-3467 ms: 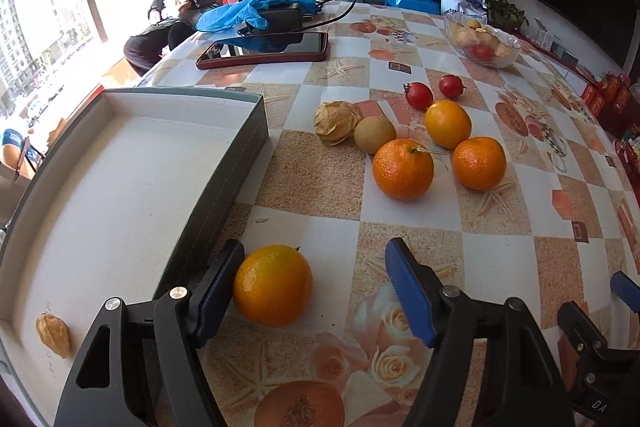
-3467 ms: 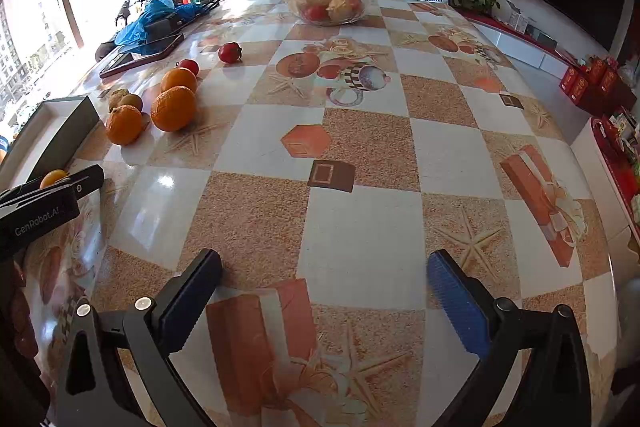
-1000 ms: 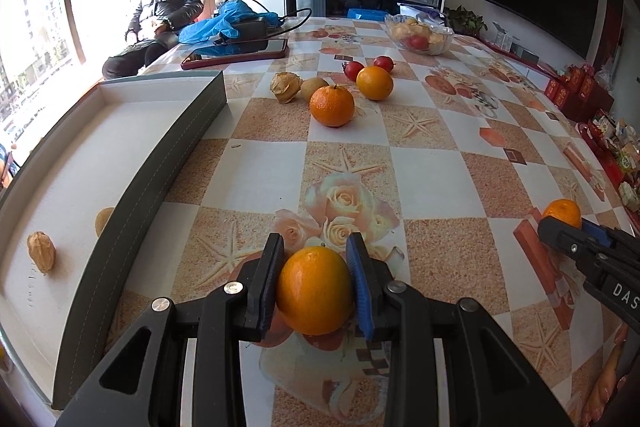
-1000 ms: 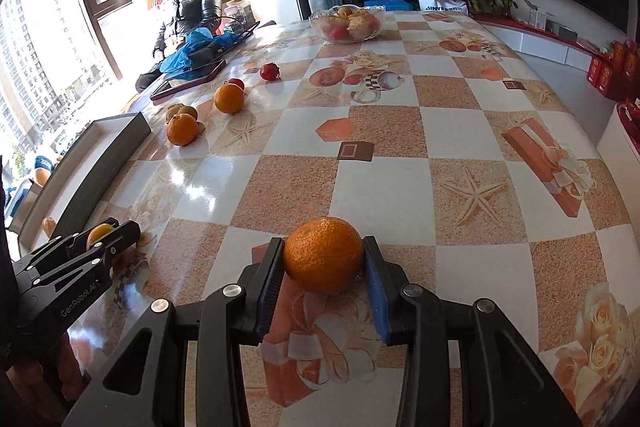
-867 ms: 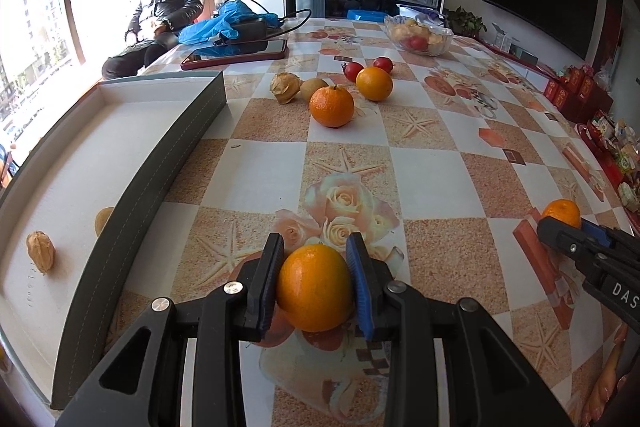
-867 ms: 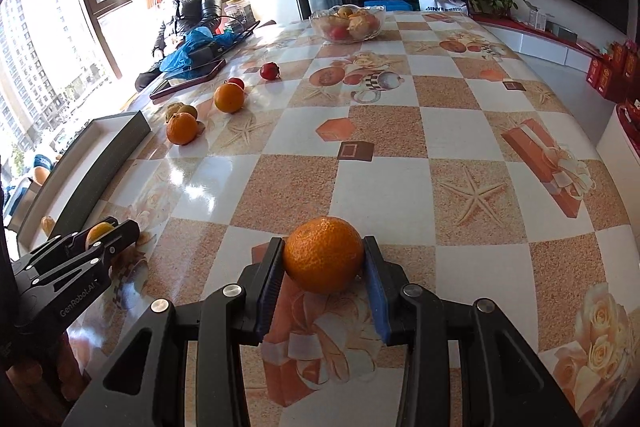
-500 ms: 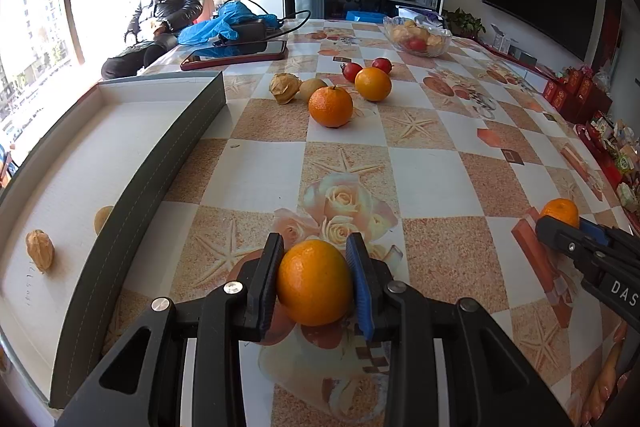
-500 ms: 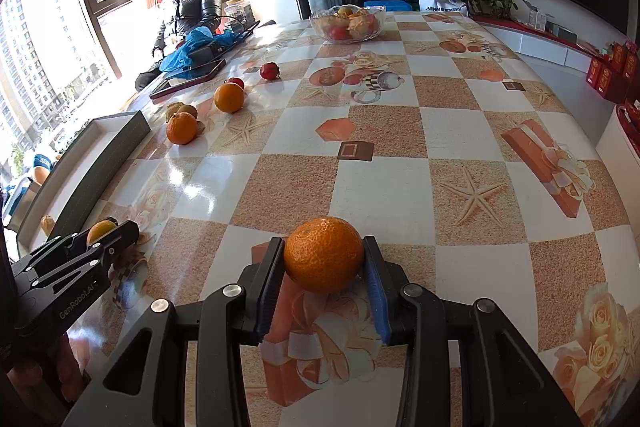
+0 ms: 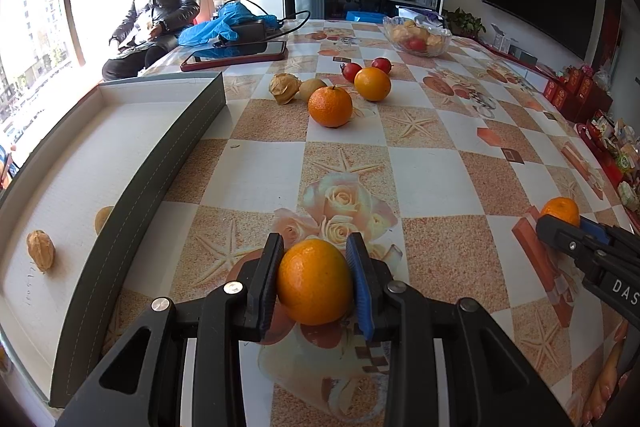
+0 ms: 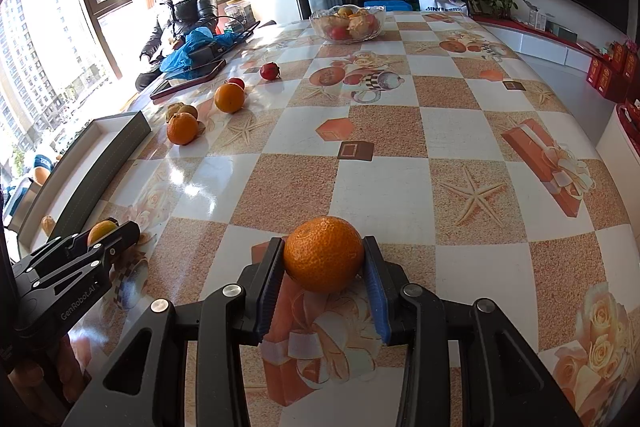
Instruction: Organize fruits
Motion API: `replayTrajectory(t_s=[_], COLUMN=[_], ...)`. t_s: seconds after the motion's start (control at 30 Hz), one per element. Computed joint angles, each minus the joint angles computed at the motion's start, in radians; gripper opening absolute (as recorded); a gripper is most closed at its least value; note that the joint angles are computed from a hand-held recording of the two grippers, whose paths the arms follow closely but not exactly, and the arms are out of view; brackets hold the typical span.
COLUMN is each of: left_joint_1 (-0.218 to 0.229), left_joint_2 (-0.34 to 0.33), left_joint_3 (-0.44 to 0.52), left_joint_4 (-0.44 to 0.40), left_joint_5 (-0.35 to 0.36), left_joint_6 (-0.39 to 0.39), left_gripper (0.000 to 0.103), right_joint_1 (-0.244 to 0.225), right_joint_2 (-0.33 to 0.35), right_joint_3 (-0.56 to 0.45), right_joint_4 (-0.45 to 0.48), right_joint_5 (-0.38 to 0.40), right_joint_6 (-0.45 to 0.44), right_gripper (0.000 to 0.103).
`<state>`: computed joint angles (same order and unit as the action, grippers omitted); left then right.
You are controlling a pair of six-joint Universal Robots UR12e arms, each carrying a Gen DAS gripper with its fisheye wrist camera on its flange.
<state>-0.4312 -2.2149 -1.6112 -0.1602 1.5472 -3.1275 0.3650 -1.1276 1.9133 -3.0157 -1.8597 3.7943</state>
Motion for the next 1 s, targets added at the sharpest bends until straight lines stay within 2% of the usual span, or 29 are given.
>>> replayTrajectory(t_s=[0.77, 1.0], left_joint_1=[0.0, 0.017], left_joint_2=[0.001, 0.02], left_joint_3=[0.0, -0.002], left_joint_4=[-0.005, -0.065], left_joint_5=[-0.005, -0.07], left_joint_6=[-0.005, -0.009], left_gripper=[0.035, 0.035], right_joint_1=[0.003, 0.002], right_joint_2=[0.0, -0.011], right_joint_3=[-0.007, -0.018], right_joint_4=[0.019, 0.077], right_joint_5=[-0.008, 0.016], right_joint_6=[-0.008, -0.026], right_gripper=[0.041, 0.04])
